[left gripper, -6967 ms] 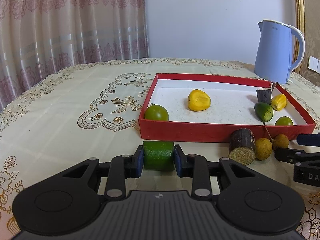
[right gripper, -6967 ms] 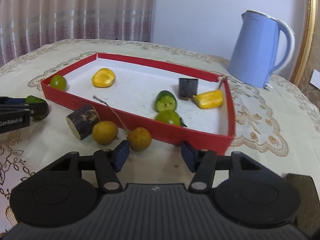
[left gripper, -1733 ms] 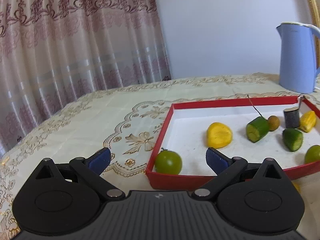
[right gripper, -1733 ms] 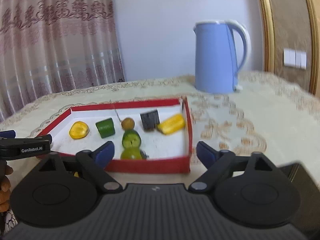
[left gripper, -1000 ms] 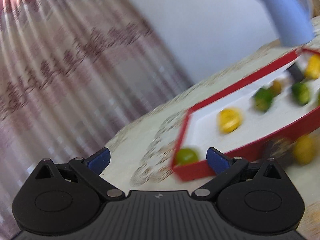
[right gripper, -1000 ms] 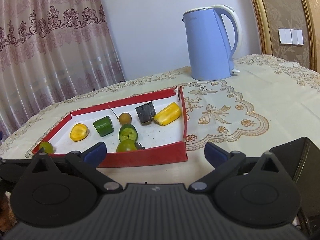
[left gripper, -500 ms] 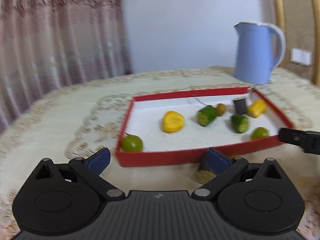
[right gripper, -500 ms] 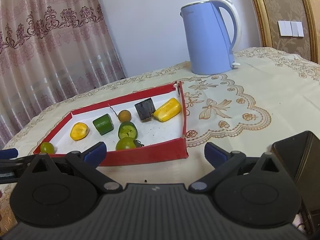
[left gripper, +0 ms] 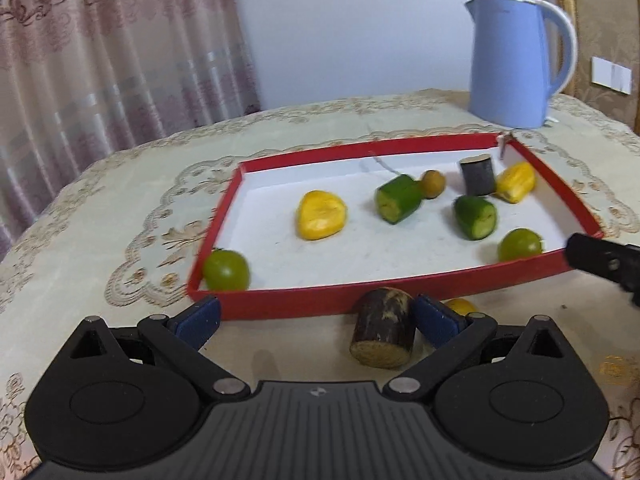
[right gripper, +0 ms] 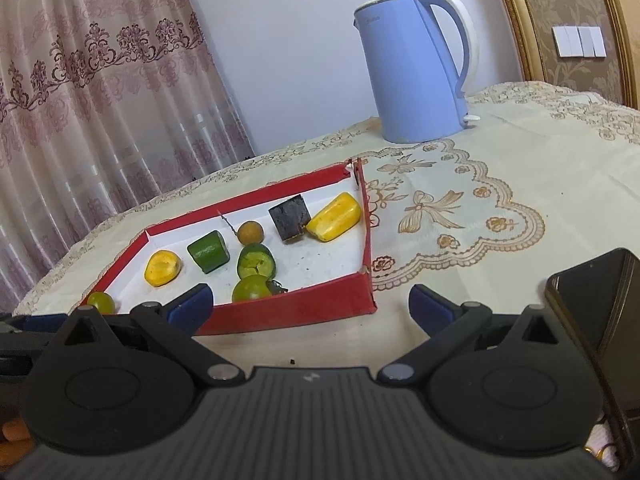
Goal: Organize fruits
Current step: 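Move the left tool to the dark wooden stump beside the tray and close on it, then lift the stump with the left tool while the right tool grasps another round brown fruit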
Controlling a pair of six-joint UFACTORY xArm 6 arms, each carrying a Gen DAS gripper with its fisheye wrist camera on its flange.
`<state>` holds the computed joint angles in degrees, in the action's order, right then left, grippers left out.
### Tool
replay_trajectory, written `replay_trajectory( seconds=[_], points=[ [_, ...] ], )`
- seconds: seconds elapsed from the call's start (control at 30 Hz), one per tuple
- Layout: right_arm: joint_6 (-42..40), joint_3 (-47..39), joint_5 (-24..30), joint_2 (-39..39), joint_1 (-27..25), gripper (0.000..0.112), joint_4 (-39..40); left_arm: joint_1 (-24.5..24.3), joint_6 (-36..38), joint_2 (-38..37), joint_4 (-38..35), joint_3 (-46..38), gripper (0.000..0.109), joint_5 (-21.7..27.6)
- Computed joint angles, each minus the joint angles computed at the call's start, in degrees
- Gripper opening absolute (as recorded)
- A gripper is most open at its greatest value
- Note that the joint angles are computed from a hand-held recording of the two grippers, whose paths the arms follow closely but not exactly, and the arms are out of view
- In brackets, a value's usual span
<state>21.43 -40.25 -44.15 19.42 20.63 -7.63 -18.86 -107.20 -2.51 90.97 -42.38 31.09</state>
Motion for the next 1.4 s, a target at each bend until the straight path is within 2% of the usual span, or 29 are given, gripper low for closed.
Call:
replay_trajectory(
  seconds=[0.2, 0.23, 0.3, 0.4, 0.47, 0.6, 0.63, 0.7, 0.73, 0.8, 0.9, 0.97, 1.17, 1.23, 1.33, 1.4],
  points=[
    [2.02, -0.13, -0.37, 0.26, -0.89, 0.103, -2.12, -0.57, -0.66, -6.26, -2.81, 5.98, 0.103, 7.68],
    [2.11, -0.20, -0.16, 0.27, -0.90, 0.103, -2.25, 0.43, -1.58, -7.78, -1.90, 7.27, 0.103, 6.80],
    [1.84, -0.24, 0.13, 0.23, -0.78, 0.103, -2.19, 3.83, -4.17, -10.39, 3.08, 9.31, 0.103, 0.85],
    [1.39, -0.22, 0.07, 0.22, -0.59, 0.103, -1.73, 6.41, -7.85, -10.47, 11.19, 9.01, 0.103, -5.32],
    [2.02, -0.26, -0.05, 0.32, -0.81, 0.103, -2.07, 6.52, -10.43, -8.79, 16.85, 7.65, 0.103, -7.43],
    [2.16, -0.24, -0.06, 0.36, -0.91, 0.103, -2.10, 5.75, -11.41, -4.27, 20.43, 4.30, 0.101, -9.06],
    [2.05, -0.21, 0.01, 0.32, -0.91, 0.103, -2.09, 5.49, -11.42, -3.53, 20.28, 3.86, 0.098, -9.11],
    [1.95, -0.16, -0.02, 0.28, -0.91, 0.103, -2.05, 5.92, -10.68, -2.12, 20.00, 2.58, 0.081, -10.81],
    [2.05, -0.14, 0.04, 0.24, -0.92, 0.103, -2.15, 6.07, -9.89, -1.67, 19.11, 2.25, 0.077, -11.18],
    [2.19, -0.10, 0.15, 0.17, -0.96, 0.103, -2.28, 6.47, -7.35, -0.48, 16.15, 1.46, 0.056, -11.55],
    [2.03, -0.17, 0.41, 0.12, -0.91, 0.103, -2.21, 7.79, -6.74, 0.72, 14.73, 0.76, 0.038, -13.39],
    [1.98, -0.19, 0.44, 0.13, -0.88, 0.103, -2.12, 8.03, -8.42, 0.18, 15.71, 1.28, 0.033, -13.29],
    [-0.34, 0.27, -0.18, -0.06, 0.12, 0.103, 0.33, 9.15, -15.10, -2.05, 21.27, 3.13, 0.032, -15.20],
    [-2.39, 0.95, 0.43, -0.96, 0.62, 0.103, 0.11, 9.00, -16.75, -3.25, 22.45, 4.05, 0.032, -14.69],
    [-3.65, 1.49, 2.41, -2.49, 0.65, 0.103, -5.15, 8.67, -17.66, -5.57, 22.80, 5.79, 0.032, -13.10],
    [-7.80, 1.76, 4.21, -3.43, 2.57, 0.101, -4.01, 8.26, -17.51, -7.18, 21.85, 6.94, 0.032, -11.54]
  ],
)
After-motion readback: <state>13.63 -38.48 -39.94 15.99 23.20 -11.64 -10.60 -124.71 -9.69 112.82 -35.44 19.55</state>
